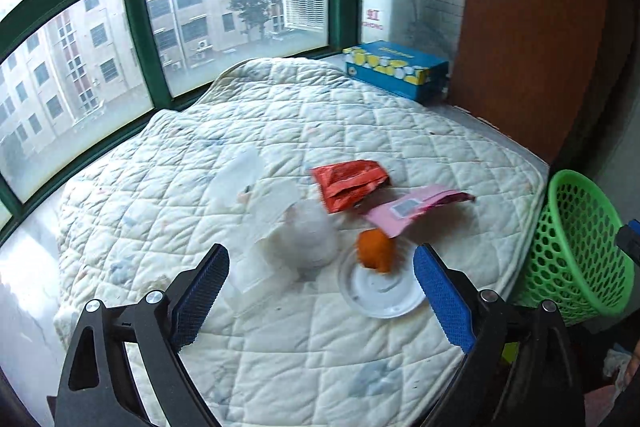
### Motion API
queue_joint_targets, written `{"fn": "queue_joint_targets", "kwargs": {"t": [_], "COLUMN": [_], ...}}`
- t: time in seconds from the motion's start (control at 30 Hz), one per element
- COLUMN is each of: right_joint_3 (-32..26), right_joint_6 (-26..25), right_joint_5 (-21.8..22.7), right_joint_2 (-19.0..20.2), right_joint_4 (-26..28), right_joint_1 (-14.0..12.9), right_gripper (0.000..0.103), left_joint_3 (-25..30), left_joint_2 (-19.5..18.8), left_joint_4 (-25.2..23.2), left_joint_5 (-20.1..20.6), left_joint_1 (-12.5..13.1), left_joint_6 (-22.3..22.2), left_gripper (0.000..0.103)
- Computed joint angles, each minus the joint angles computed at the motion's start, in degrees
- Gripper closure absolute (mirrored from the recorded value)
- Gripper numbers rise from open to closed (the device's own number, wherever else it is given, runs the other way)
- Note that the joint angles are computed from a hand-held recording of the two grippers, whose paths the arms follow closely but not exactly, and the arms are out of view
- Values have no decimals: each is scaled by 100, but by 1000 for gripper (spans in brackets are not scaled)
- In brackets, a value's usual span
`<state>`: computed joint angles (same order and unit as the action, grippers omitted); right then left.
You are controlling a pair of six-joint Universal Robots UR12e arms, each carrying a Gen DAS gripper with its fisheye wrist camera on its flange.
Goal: Collect trash
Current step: 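Move the right gripper back toward the orange peel on the mattress, then grasp the orange peel with the right gripper while the left grasps the tissue ball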
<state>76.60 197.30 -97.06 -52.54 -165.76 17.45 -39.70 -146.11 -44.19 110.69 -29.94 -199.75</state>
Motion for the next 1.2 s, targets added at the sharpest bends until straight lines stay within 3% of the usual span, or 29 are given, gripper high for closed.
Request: {"fn": "queue_joint_targets", "kwargs": {"t": [0.23, 0.37, 0.57, 0.83, 0.97, 1.2], "right_joint_3": [-396, -614, -941, -1448, -1819, -2518], "right_joint_6": [-215, -284, -351, -461, -508, -546], "right_joint_5": [228, 324, 603, 918, 1117, 1311], "right_joint_2": [226, 348, 552, 879, 1096, 1534], "right_joint_4": [223, 356, 677, 1151, 1452, 1994], "right_joint_1": [137, 199, 259, 337, 371, 436], "right_gripper": [16, 16, 16, 16, 16, 32], "left_joint_3": [-1012, -1352, -1513, -1675, -1654, -1725], "left_joint_2": [485, 622, 613, 620, 589, 599], "left_joint_4": [-52, -147, -243, -158, -172, -116], "left_joint_5": [364, 249, 34, -512, -532, -693], "left_joint_1": [309, 474, 627, 784, 802, 876], "left_joint_6": [-555, -770, -855, -982, -914, -934], "left_gripper": [13, 13, 15, 34, 39, 49]}}
